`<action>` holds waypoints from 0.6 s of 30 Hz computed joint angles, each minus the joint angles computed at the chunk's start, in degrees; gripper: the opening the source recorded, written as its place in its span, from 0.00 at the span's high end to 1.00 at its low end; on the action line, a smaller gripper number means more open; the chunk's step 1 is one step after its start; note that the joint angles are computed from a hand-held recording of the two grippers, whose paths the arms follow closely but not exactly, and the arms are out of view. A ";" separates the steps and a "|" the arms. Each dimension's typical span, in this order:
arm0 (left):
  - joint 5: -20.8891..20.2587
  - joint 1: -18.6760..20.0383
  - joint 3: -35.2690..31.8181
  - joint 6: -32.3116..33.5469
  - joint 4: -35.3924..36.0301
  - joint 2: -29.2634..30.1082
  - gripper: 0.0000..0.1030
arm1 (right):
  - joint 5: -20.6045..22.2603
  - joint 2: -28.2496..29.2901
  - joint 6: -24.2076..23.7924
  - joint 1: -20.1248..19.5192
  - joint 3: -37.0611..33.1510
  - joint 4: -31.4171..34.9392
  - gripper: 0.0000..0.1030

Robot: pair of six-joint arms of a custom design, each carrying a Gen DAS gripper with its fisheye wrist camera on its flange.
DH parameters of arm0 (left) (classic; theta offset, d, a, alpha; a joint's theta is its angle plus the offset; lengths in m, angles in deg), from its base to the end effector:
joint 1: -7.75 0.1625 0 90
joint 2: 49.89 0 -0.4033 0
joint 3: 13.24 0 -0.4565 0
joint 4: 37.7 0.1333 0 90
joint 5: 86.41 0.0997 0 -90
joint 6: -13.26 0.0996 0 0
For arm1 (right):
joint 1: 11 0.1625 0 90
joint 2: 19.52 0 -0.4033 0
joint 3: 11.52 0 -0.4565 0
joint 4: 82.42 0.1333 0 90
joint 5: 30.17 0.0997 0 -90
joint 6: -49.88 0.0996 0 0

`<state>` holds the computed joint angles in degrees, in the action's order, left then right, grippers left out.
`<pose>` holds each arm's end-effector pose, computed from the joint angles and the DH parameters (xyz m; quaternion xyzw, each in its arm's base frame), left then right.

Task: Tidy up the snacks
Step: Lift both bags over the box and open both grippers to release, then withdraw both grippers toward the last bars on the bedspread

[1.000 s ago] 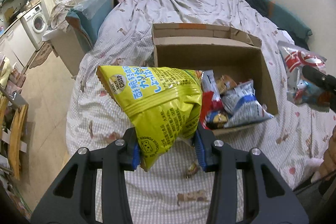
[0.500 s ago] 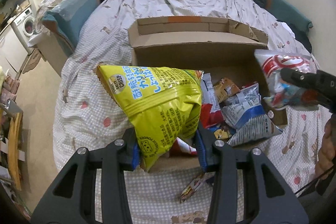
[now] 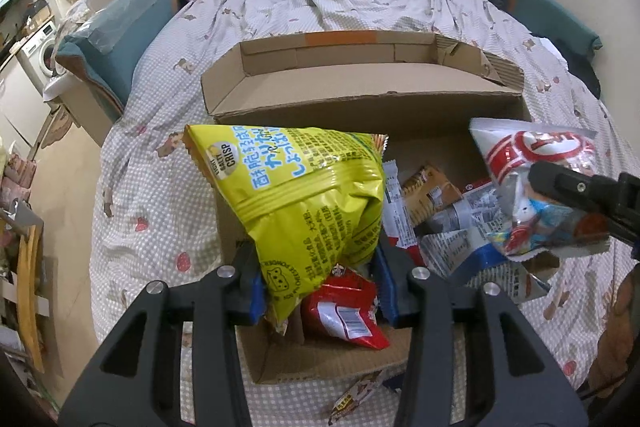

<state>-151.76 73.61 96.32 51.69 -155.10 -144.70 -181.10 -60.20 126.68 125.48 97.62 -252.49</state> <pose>-0.0551 -0.5504 0.3817 0.4841 0.8420 -0.0804 0.2239 0.4530 -0.3664 -0.0266 -0.2738 -0.8143 0.4853 0.1629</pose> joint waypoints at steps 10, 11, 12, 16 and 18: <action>-0.11 0.03 -0.42 -1.88 -0.57 0.36 0.55 | 0.47 1.52 -6.90 0.38 -0.97 -7.50 0.28; -0.33 0.07 -0.47 -1.80 -0.66 0.33 0.44 | -0.22 1.37 -5.73 0.56 -1.30 -5.29 0.22; -0.44 0.09 -0.60 -1.94 -0.58 0.39 0.37 | -1.93 1.10 -3.05 0.89 -1.85 -0.68 0.14; -0.07 0.01 -0.51 -3.39 -1.54 0.24 0.17 | -3.80 -0.13 2.45 1.28 -2.43 9.18 0.10; 0.13 -0.08 -0.61 -3.46 -1.10 0.21 0.17 | -3.31 -0.45 3.10 1.24 -1.73 8.13 0.10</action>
<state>-151.63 73.53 95.70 48.23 -156.19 -144.50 -184.41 -60.65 129.78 126.72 95.89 -244.36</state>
